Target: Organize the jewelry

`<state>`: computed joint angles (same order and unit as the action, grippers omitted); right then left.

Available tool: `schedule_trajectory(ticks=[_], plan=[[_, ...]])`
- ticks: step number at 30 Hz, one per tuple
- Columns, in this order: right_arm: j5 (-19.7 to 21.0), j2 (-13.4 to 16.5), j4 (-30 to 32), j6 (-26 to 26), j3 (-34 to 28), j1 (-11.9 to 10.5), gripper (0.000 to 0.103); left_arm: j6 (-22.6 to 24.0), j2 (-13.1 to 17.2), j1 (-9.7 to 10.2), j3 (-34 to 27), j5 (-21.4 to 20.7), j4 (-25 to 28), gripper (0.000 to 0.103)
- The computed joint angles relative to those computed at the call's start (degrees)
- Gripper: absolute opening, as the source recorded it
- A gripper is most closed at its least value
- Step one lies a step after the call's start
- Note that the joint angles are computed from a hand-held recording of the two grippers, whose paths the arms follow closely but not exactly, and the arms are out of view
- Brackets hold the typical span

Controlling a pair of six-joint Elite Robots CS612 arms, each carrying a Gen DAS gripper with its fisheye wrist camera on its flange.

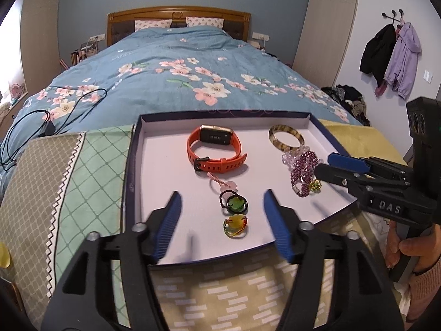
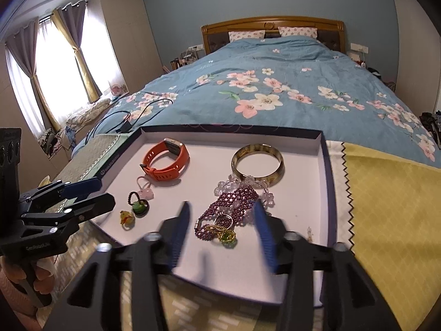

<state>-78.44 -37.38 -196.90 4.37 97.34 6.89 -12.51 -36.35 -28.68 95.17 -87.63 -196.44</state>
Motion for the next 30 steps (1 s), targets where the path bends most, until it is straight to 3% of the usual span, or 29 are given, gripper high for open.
schedule_trajectory(ticks=[4, 7, 8, 11, 20, 30], plan=[[-0.4, -0.7, -3.6, 0.4, 1.8, 0.2, 0.072, 0.5, -1.0, -0.41, 2.1, 1.6, -3.3, 0.083], [-0.9, -1.2, -5.9, 0.6, 3.1, 0.4, 0.079, 0.7, -1.8, -0.93, 4.0, 3.8, -5.9, 0.098], [-1.4, -1.3, -6.7, 0.6, 3.5, 0.5, 0.086, 0.5, -2.0, -1.01, 4.7, 4.2, -7.2, 0.097], [-2.7, -1.5, -10.2, 0.7, 4.9, 0.9, 0.094, 0.6, -2.6, -1.38, 6.5, 5.5, -9.7, 0.097], [-8.5, -1.9, -20.7, 0.9, 8.6, 2.7, 0.096, 1.0, -3.9, -3.56, 12.3, 12.8, -21.0, 0.097], [-14.6, -2.1, -29.0, -0.7, 12.0, 4.9, 0.096, 1.1, -4.5, -5.36, 17.5, 18.1, -34.3, 0.097]])
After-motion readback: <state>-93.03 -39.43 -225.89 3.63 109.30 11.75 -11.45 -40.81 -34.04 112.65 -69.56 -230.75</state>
